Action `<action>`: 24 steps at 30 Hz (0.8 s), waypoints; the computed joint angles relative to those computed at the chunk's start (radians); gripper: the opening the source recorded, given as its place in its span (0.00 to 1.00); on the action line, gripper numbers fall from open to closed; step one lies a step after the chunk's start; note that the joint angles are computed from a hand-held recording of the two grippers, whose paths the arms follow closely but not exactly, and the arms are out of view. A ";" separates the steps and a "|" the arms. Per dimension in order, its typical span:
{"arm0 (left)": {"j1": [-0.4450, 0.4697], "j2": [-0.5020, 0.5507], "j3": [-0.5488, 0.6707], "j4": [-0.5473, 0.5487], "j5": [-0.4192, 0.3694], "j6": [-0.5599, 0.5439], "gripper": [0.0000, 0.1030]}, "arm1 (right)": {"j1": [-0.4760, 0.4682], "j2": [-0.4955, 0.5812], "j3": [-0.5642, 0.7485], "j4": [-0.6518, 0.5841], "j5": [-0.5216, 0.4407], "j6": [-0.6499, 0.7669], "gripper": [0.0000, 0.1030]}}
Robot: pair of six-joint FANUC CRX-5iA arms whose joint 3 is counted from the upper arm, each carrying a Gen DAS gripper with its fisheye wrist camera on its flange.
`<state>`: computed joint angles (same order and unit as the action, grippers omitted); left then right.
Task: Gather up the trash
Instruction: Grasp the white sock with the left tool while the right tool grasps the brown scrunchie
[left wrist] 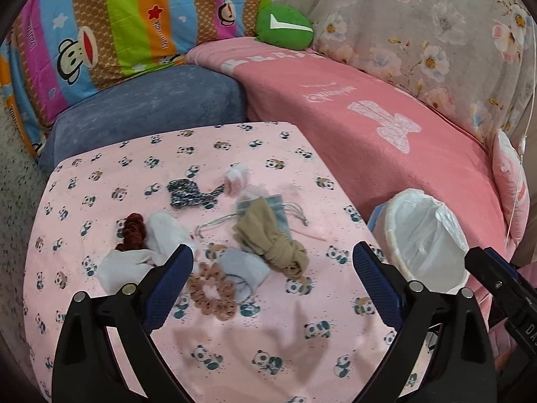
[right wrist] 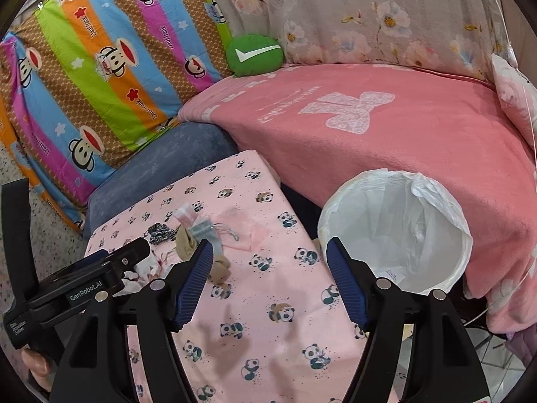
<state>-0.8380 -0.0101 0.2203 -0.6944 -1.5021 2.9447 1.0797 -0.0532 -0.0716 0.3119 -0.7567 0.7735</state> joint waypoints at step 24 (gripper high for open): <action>0.170 -0.328 -0.432 0.159 0.053 0.170 0.89 | 0.172 0.248 0.198 -0.131 -0.078 0.136 0.68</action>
